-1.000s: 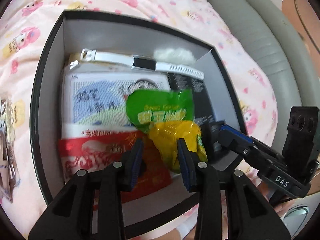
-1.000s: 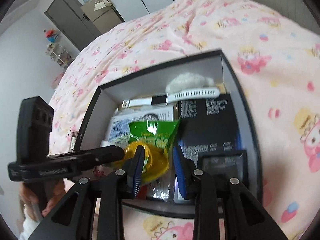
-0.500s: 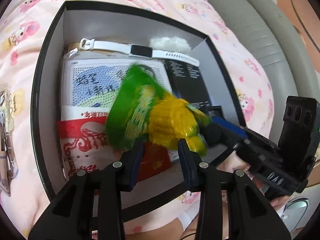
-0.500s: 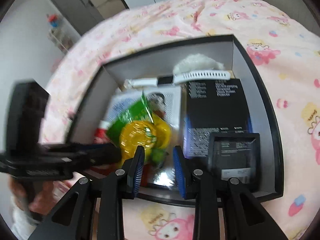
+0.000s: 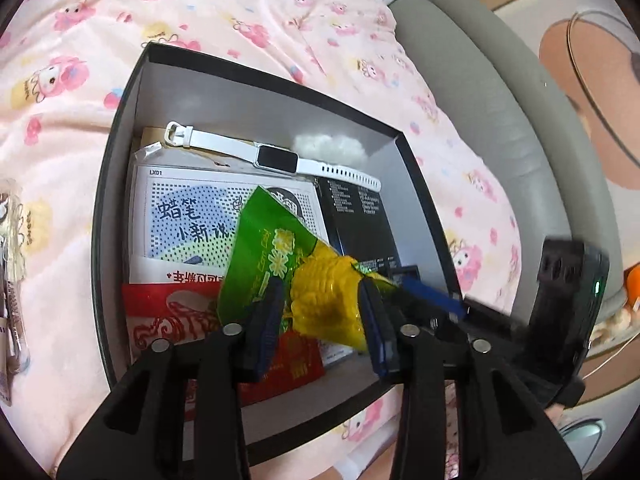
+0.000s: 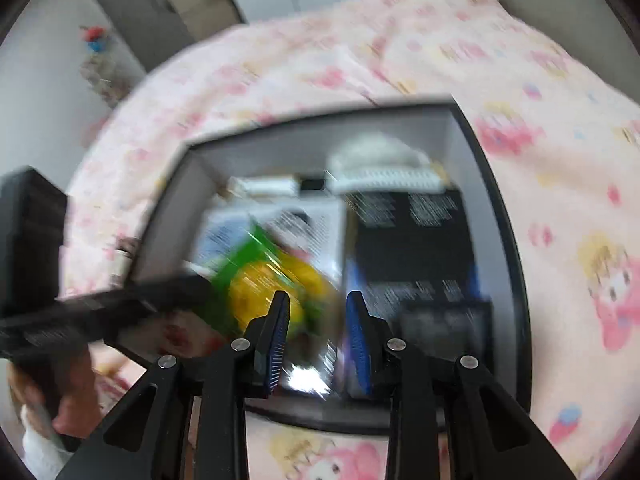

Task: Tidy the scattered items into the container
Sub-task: 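Lower the candy bag into the black box and open the left gripper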

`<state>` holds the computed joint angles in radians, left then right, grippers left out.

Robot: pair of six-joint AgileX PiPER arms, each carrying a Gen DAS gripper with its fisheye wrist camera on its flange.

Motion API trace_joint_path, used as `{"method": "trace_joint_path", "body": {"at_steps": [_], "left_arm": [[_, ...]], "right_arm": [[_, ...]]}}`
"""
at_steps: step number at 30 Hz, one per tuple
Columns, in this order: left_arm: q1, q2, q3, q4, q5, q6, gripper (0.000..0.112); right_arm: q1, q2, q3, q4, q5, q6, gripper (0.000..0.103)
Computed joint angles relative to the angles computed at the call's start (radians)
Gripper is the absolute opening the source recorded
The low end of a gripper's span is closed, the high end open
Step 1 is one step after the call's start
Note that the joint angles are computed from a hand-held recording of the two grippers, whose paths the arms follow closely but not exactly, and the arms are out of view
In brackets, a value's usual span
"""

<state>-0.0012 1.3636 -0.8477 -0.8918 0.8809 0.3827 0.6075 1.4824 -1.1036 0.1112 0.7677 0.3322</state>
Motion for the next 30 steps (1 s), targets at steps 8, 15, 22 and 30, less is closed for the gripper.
{"method": "trace_joint_path", "body": {"at_steps": [8,15,22,30], "left_arm": [[-0.028,0.022,-0.003,0.027,-0.079,-0.019,0.04],[0.002,-0.013,0.024,-0.035,-0.099,0.027,0.045],[0.04,-0.031,0.037,-0.103,-0.077,0.094,0.045],[0.049,0.016,0.029,-0.222,0.026,0.214,0.045]], "right_arm": [[-0.046,0.083,-0.071,0.204,0.049,-0.202,0.026],[-0.013,0.188,-0.166,0.252,0.032,-0.292,0.024],[-0.035,0.153,-0.102,0.42,0.005,-0.5,0.023],[-0.014,0.029,0.001,0.186,-0.028,-0.209,0.023]]}}
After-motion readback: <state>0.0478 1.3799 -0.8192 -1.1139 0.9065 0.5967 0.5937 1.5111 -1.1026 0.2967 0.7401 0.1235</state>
